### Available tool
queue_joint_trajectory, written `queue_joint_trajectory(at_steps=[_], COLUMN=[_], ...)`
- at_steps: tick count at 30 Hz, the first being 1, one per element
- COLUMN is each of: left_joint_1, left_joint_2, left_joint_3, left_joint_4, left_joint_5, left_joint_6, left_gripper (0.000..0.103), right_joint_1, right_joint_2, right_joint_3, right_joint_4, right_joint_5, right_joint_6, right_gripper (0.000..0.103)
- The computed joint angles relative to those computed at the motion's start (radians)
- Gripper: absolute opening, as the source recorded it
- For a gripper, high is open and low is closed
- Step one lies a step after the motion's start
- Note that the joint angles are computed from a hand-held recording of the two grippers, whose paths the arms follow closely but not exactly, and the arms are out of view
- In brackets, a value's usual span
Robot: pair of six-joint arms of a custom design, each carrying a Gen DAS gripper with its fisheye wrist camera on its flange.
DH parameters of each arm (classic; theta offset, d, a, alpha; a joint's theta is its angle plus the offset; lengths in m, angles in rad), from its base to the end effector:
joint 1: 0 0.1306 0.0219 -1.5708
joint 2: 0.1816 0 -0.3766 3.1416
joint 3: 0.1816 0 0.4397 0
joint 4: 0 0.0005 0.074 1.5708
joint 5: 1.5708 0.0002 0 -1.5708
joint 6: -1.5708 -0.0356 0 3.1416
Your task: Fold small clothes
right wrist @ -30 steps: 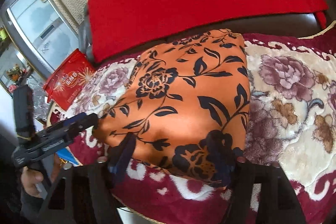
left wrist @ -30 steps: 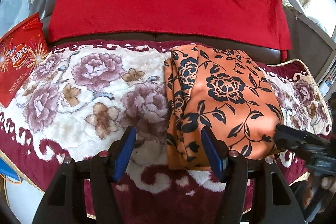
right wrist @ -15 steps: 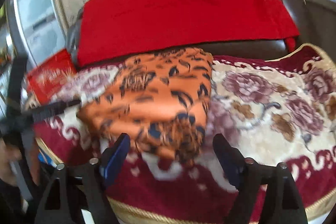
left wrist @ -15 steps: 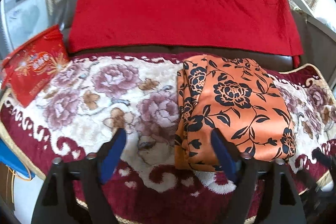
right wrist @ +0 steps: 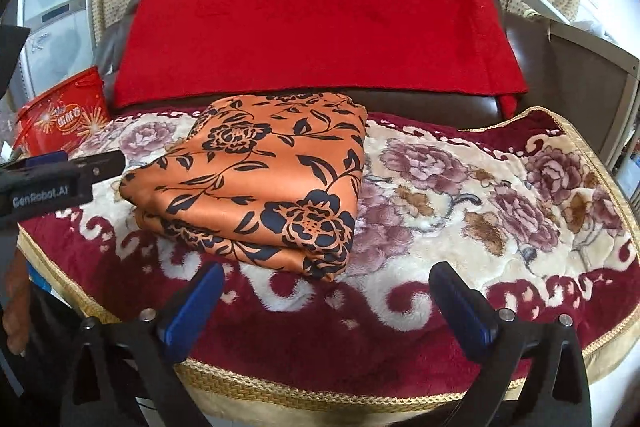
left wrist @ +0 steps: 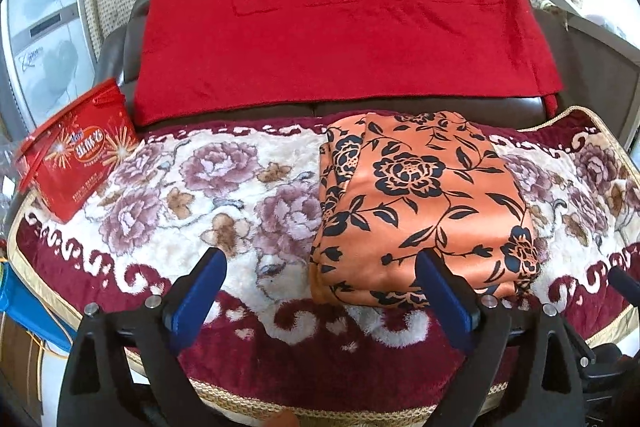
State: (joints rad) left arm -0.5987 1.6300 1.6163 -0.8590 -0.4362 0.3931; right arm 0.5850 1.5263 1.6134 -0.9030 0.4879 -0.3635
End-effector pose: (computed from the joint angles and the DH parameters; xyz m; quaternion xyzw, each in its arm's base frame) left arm 0.5200 -0.3371 0.4088 0.0205 0.9202 0.0199 0.3904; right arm 0.4960 0.3079 0.4650 -0.0112 0.9064 -0.0364 0.4207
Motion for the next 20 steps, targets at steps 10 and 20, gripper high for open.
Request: queue_joint_trajectory(at_steps=[10, 20], left_joint_1=[-0.001, 0.006], left_joint_2=[-0.007, 0.008], left_joint_3=[0.000, 0.017], left_joint_4=[-0.001, 0.038], left_joint_5=[-0.002, 0.043], left_joint_6=[0.005, -0.032], left_gripper=[0.096, 0.096], right_joint_1=[0.014, 0.008], right_joint_2=[0.012, 0.032], right_joint_3=[0.032, 0.059], right_joint_4=[-0.022, -0.024], right_joint_5=[0.026, 0.024], right_joint_6=[0.005, 0.014], right_gripper=[0.103, 0.103])
